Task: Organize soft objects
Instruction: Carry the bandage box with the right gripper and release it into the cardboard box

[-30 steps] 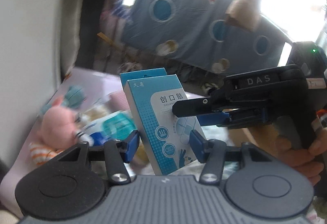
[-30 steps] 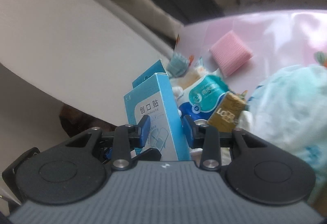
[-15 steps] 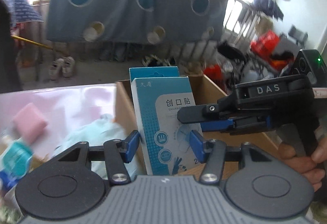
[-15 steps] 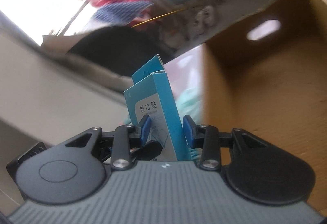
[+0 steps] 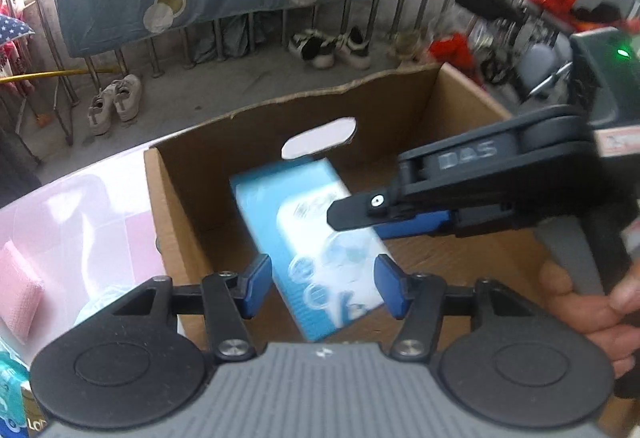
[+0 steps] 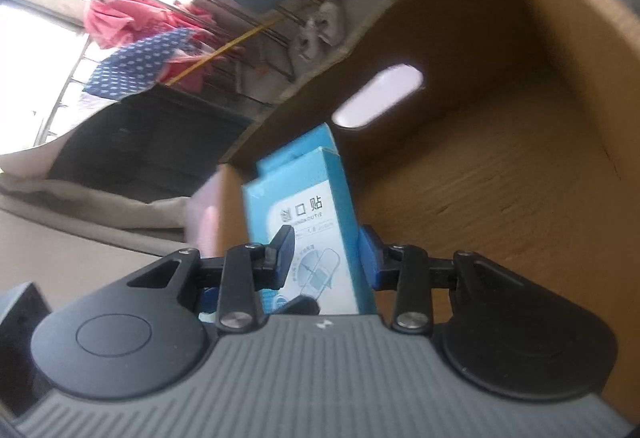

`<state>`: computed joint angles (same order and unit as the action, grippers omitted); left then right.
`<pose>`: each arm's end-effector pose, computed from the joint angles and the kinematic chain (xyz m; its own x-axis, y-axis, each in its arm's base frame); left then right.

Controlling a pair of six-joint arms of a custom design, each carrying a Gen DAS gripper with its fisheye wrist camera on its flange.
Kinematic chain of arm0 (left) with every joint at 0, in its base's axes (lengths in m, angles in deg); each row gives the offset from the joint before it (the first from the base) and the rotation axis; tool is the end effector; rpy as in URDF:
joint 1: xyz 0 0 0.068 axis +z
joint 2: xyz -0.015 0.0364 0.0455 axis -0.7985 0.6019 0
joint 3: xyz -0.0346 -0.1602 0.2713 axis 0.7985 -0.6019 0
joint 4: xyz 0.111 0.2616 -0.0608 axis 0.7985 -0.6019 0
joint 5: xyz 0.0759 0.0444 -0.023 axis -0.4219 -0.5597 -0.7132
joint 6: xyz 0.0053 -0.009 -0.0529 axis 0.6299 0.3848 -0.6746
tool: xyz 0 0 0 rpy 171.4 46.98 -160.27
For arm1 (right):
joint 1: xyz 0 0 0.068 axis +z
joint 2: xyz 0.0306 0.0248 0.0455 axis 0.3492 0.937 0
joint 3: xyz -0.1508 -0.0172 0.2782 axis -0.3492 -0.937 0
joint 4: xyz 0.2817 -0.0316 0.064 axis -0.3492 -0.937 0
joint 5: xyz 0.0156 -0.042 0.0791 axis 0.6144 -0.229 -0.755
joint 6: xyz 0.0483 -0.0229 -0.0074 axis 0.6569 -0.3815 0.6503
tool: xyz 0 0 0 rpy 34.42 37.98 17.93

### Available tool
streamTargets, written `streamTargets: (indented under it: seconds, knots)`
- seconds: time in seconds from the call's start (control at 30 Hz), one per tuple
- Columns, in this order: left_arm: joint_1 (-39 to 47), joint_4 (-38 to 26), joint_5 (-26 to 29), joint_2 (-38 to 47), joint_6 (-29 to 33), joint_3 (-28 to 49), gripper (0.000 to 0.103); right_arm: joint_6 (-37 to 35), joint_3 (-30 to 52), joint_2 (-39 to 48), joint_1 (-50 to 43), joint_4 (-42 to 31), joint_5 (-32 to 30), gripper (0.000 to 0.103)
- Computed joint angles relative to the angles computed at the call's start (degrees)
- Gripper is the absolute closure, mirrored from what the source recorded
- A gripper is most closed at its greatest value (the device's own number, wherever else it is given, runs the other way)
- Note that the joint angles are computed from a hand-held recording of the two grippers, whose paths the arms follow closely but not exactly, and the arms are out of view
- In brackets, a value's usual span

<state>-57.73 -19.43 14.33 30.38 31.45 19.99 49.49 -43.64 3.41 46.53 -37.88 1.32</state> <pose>0.3148 -0.0439 0.2124 -0.3918 0.7379 -0.5496 0.8999 0.4317 -0.0619 0.1949 0.0894 0.1658 -0.4496 0.8605 -0.2395 0.5480 0.4774 0.6868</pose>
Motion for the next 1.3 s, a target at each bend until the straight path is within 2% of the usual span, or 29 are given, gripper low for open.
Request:
streamTargets:
  seconds: [0.07,0.17,0.23,0.4,0.47,0.53,0.67,0.8,1.0,1.13,1.3]
  knots:
    - [0.17,0.07,-0.39,-0.18,0.18,-0.54,0.045,0.39,-1.62,4.00,-1.24,3.61,-1.84,0.068]
    - [2.04,-3.27,1.17,-0.07,2.40,0.98,0.045,2.38,-2.82,5.21,0.16,4.18,-1.29,0.068]
    - [4.56,-6.11,2.91,-0.15,5.27,2.49,0.045,3.37,-2.52,4.21,1.56,1.99,0.14,0.068]
    - [10.84,-14.28,5.17,-1.12,12.26,6.83,0.043,5.17,3.12,2.53,4.02,-10.01,2.81,0.069]
    - [13.88,-18.31,6.31,-0.10,15.99,9.56,0.040,4.69,6.03,6.25,3.26,-11.81,1.78,0.069]
    - [16.78,-21.17,6.85,0.94,20.32,11.60,0.037,1.84,11.68,13.48,1.02,-13.13,-0.05,0.071]
    - [21.16,-21.67,6.45,2.71,24.57,13.58,0.037,0.31,16.58,21.91,0.91,-13.11,-1.09,0.077]
    - [25.81,-24.82,7.28,7.11,27.69,18.40,0.037,-1.34,19.38,25.35,0.88,-11.87,-0.96,0.080]
    - [31.54,-24.65,8.95,10.52,31.03,22.05,0.037,-4.95,22.92,29.54,1.83,-11.25,-0.23,0.080]
    - [36.01,-25.74,10.72,13.02,33.38,24.61,0.037,-4.55,22.32,28.73,2.55,-11.39,1.05,0.080]
    - [41.81,-27.44,13.48,16.52,36.14,28.42,0.037,-3.09,21.92,23.89,3.97,-16.50,4.66,0.078]
